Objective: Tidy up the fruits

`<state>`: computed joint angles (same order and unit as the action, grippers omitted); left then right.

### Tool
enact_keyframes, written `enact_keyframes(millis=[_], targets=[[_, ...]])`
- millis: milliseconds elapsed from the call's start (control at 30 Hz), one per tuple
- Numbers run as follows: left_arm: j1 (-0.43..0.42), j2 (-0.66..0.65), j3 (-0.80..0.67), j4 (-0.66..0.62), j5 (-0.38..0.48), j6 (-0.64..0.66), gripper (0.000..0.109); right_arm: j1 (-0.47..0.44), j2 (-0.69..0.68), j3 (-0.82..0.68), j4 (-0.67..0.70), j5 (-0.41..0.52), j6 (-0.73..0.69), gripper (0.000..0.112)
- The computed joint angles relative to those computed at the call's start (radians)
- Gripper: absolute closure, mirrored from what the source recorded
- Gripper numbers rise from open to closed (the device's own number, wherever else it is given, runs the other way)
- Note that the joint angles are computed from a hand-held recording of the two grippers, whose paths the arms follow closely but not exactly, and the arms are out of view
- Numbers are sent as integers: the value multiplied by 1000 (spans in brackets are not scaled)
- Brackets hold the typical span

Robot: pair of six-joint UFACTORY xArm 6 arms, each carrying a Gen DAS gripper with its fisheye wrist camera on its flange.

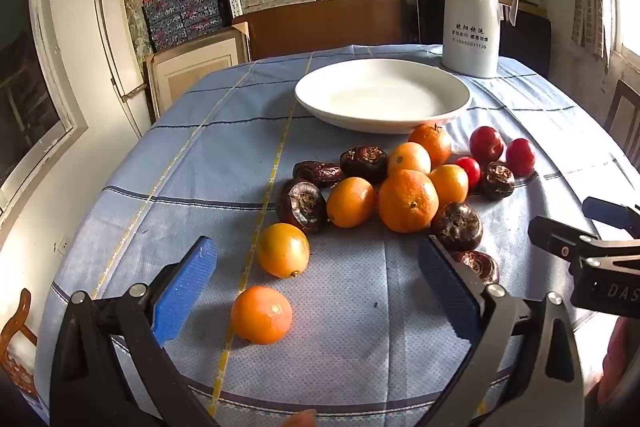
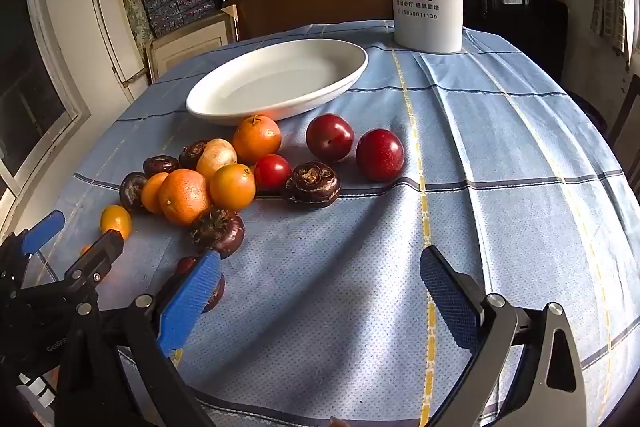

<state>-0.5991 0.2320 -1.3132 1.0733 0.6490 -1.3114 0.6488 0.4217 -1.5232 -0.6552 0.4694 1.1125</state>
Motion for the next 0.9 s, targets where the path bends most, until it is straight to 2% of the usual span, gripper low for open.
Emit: enact_keyframes(millis=[433, 500, 900], targets=[[-9, -3, -25, -30, 12, 31, 9, 4, -12, 19, -7, -16, 3, 13], [-2, -12, 6, 4, -11, -11, 9, 4, -9, 14, 2, -17, -7, 13], [3, -8, 8, -12, -26, 2, 9, 4, -8, 16, -1, -24, -6, 13]])
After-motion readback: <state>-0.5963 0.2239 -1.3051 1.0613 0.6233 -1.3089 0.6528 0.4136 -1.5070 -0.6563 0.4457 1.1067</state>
